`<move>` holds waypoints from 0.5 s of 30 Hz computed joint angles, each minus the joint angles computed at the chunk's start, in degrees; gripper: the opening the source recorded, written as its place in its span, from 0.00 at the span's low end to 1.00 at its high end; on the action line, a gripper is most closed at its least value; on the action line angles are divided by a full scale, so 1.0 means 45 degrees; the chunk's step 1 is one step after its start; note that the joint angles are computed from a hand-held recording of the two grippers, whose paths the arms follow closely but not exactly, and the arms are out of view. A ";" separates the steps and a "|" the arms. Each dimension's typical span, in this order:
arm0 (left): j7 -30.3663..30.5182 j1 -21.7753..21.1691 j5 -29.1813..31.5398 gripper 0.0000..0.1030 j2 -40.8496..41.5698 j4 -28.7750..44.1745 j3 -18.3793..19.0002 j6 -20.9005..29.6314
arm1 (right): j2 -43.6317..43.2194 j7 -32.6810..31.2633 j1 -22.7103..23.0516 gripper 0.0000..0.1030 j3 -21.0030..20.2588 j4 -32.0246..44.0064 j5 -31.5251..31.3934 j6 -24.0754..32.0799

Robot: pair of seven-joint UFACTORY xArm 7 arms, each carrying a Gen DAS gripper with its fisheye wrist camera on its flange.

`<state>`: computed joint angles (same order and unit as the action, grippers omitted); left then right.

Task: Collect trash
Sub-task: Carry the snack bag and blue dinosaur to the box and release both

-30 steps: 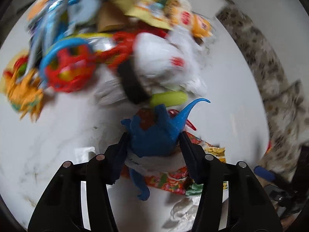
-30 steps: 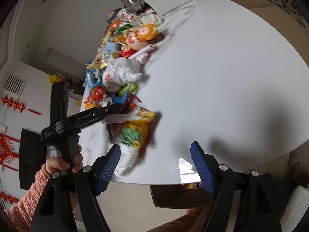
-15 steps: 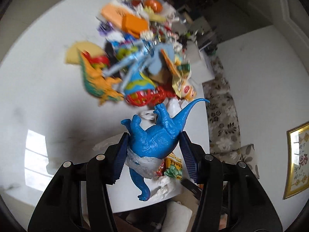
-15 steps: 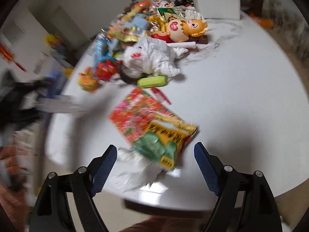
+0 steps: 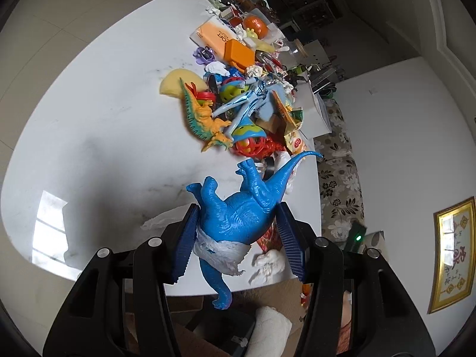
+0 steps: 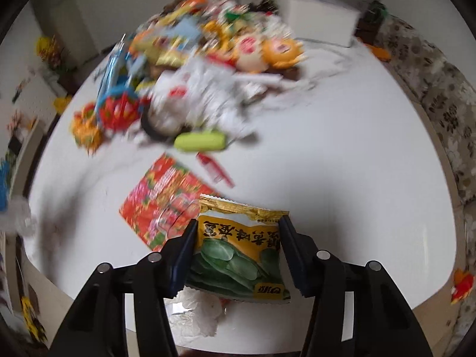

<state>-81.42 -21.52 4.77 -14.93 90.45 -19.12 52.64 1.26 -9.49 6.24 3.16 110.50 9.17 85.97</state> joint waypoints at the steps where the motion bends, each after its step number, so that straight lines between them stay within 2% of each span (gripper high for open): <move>1: 0.0077 -0.0051 -0.0054 0.51 -0.0145 -0.0057 0.0010 0.0066 | 0.0145 0.0183 -0.0108 0.52 -0.0098 0.0421 0.0203 0.0110; 5: 0.0843 -0.0359 -0.0346 0.51 -0.0133 0.0467 -0.0145 0.0635 | 0.0511 0.0148 -0.0725 0.52 -0.0367 0.2291 0.1814 0.1294; 8: 0.1402 -0.0798 -0.0792 0.51 -0.0092 0.0684 -0.0352 0.0940 | -0.0102 -0.0358 -0.1129 0.52 -0.0503 0.2538 0.3018 0.2353; 10: 0.1666 -0.1224 -0.1351 0.51 -0.0151 0.0433 -0.0508 0.0836 | -0.0915 -0.0615 -0.1314 0.52 -0.0708 0.1970 0.3796 0.3113; 12: 0.1835 -0.1671 -0.2117 0.51 -0.0283 -0.0242 -0.0576 0.0344 | -0.2091 -0.0895 -0.1327 0.52 -0.0988 0.0648 0.4166 0.3772; 15: 0.1861 -0.2239 -0.3145 0.51 -0.0485 -0.1514 -0.0663 -0.0496 | -0.3809 -0.1103 -0.1129 0.52 -0.1254 -0.1729 0.3869 0.4223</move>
<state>-73.04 -31.60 -9.38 -17.12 83.64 -22.10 50.40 -15.88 -14.46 1.16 -2.48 102.72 26.58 104.98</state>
